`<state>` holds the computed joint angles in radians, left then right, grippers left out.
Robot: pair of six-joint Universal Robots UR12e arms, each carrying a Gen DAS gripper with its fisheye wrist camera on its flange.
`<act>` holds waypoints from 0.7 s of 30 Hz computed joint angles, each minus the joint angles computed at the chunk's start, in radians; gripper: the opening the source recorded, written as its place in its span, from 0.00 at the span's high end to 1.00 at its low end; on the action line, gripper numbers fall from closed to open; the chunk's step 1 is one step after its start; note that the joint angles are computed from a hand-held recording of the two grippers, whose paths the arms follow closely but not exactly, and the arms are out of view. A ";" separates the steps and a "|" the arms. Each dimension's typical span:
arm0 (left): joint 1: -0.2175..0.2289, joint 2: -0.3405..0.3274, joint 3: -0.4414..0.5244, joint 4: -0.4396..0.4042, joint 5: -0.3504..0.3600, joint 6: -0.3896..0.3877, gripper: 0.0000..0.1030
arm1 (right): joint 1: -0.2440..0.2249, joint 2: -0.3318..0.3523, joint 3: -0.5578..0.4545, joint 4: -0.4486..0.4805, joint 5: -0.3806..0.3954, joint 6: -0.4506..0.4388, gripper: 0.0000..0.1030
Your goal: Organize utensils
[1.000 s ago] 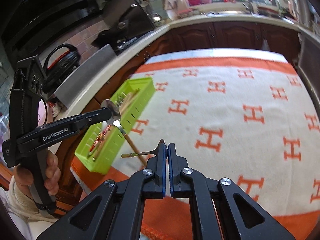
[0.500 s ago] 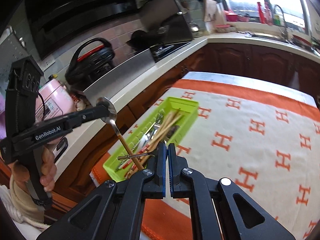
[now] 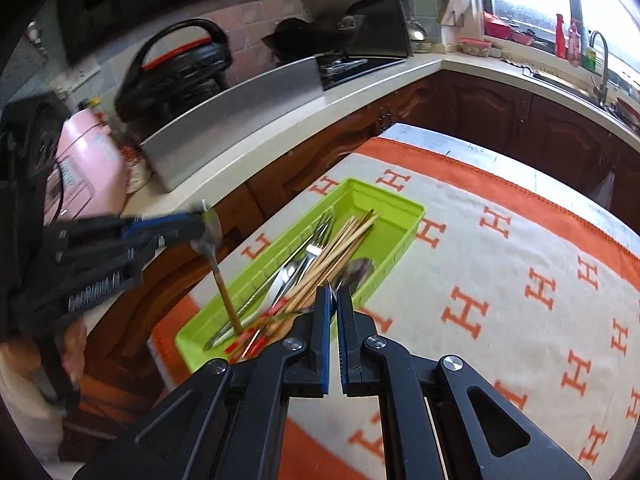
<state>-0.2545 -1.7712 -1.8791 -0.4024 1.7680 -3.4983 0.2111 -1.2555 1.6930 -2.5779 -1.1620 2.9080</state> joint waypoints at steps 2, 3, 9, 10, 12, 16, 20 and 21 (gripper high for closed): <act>0.004 -0.009 0.004 0.012 -0.002 -0.024 0.70 | 0.001 0.026 -0.022 -0.033 -0.002 0.072 0.91; 0.004 -0.013 0.008 0.013 0.000 -0.030 0.70 | 0.001 0.033 -0.032 -0.038 -0.001 0.090 0.83; 0.009 -0.026 0.023 0.007 -0.005 -0.043 0.67 | -0.008 0.064 -0.069 -0.029 0.009 0.167 0.73; 0.009 -0.028 0.024 0.007 -0.002 -0.045 0.63 | -0.010 0.062 -0.065 -0.028 0.003 0.166 0.73; 0.008 -0.032 0.027 0.012 0.001 -0.050 0.56 | -0.012 0.059 -0.061 -0.017 -0.011 0.166 0.73; -0.001 -0.037 0.031 0.014 0.016 -0.048 0.49 | -0.023 0.050 -0.044 -0.009 -0.007 0.179 0.73; -0.008 -0.041 0.037 0.007 0.017 -0.037 0.49 | -0.030 0.032 -0.016 -0.025 -0.017 0.175 0.73; -0.009 -0.042 0.038 0.007 0.017 -0.035 0.47 | -0.031 0.027 -0.011 -0.025 -0.019 0.174 0.73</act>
